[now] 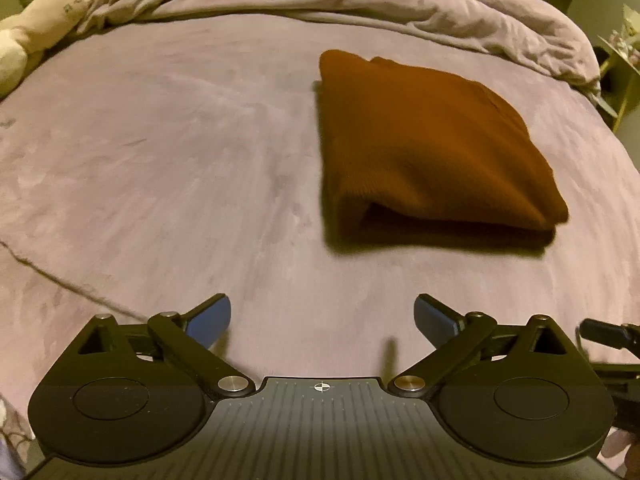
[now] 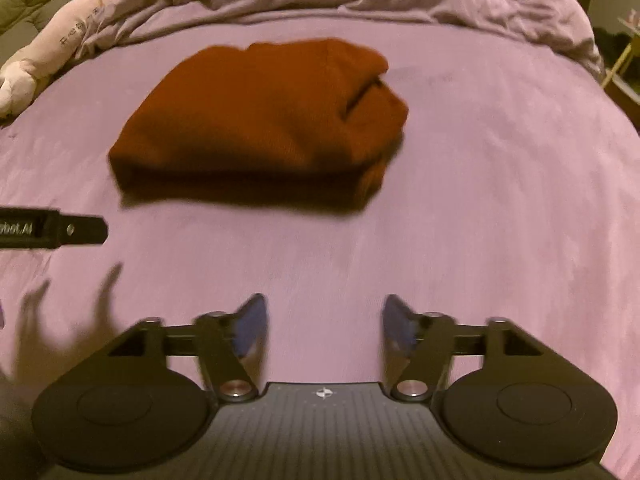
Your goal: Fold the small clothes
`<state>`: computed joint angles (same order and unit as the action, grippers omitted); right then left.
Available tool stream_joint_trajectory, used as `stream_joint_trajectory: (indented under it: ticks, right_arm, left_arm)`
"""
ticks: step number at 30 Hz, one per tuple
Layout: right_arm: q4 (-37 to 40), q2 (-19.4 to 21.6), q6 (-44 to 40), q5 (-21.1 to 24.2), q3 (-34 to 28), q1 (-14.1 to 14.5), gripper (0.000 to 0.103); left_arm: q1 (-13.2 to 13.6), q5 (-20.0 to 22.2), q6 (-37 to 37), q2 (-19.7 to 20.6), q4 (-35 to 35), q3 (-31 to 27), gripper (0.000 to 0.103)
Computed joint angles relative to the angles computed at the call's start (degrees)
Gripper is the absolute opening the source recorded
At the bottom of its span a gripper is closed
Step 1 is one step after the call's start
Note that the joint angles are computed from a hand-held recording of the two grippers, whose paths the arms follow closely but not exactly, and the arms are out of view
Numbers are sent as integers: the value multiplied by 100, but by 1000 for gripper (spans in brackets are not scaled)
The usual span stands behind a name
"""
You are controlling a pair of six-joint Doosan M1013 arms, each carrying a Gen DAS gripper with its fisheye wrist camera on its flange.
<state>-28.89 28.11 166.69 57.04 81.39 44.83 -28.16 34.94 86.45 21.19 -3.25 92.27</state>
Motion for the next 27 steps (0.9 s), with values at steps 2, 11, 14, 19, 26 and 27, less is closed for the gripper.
stream_joint_trajectory:
  ticks: [2, 11, 14, 19, 26, 27]
  right_arm:
    - [216, -11, -133, 70, -55, 24, 86]
    - [43, 52, -158, 633, -603, 75, 99]
    - [29, 168, -307, 1089, -908, 47, 99]
    - [-101, 160, -139, 1113, -1016, 22, 99]
    - [-118, 226, 38, 1337, -1199, 9, 99]
    - [-112, 232, 44, 1353, -1212, 6, 99]
  left_arm:
    - [-5, 158, 181, -43, -61, -14, 101]
    - [-2, 135, 108, -224, -20, -104, 103]
    - [-91, -28, -243, -265, 504, -121, 103]
    - [-247, 60, -834, -217, 1406, -238, 103]
    - [-230, 108, -644, -213, 1223, -246, 103]
    - [-222, 115, -627, -212, 1193, -245, 103]
